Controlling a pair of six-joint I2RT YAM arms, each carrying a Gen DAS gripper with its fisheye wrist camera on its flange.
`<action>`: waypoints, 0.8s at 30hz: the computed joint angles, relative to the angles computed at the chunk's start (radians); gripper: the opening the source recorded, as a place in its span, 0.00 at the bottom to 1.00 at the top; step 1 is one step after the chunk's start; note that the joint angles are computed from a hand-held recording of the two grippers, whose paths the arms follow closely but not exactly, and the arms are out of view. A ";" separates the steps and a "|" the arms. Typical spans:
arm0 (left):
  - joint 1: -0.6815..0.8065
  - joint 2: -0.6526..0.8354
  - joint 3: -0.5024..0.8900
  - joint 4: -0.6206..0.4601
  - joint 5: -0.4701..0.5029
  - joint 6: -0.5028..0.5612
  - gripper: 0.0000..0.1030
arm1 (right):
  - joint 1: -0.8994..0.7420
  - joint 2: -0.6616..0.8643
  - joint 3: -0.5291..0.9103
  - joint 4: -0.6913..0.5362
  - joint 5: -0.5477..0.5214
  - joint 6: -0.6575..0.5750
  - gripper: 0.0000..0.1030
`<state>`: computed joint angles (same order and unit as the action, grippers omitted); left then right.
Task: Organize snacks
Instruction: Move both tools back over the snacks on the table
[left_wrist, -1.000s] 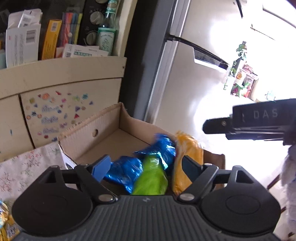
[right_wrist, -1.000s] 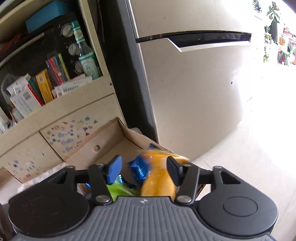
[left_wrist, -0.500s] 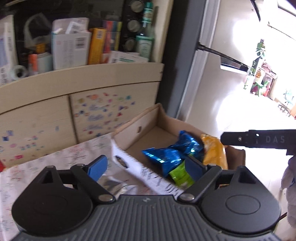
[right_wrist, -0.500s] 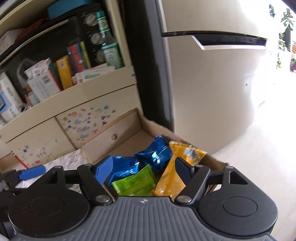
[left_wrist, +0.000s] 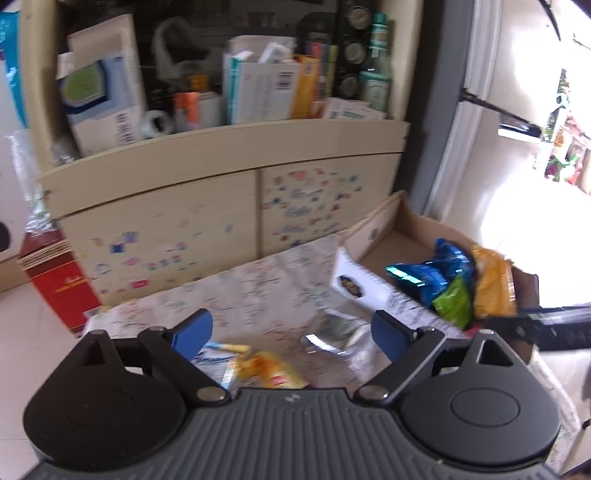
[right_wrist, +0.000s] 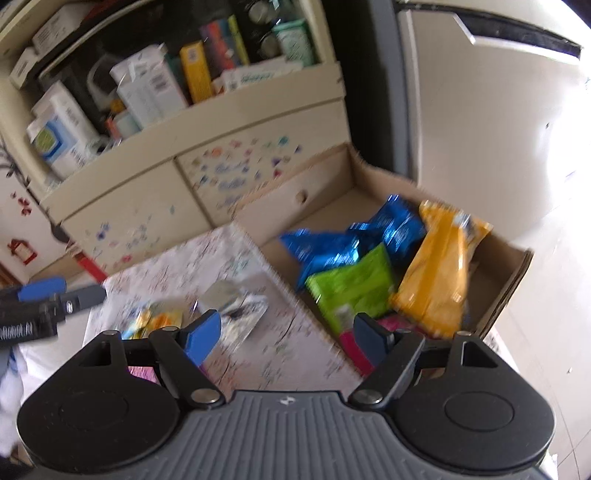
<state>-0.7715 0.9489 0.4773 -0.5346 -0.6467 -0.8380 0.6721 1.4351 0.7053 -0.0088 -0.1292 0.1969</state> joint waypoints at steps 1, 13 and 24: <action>0.008 -0.026 -0.012 -0.020 0.002 -0.006 0.90 | 0.012 -0.005 -0.007 -0.005 0.004 0.002 0.82; 0.257 -0.192 -0.159 -0.038 0.144 0.034 0.90 | 0.144 0.051 -0.048 -0.040 -0.018 0.103 0.85; 0.404 -0.095 -0.273 0.219 0.261 0.187 0.90 | 0.179 0.211 -0.009 -0.047 -0.128 0.308 0.86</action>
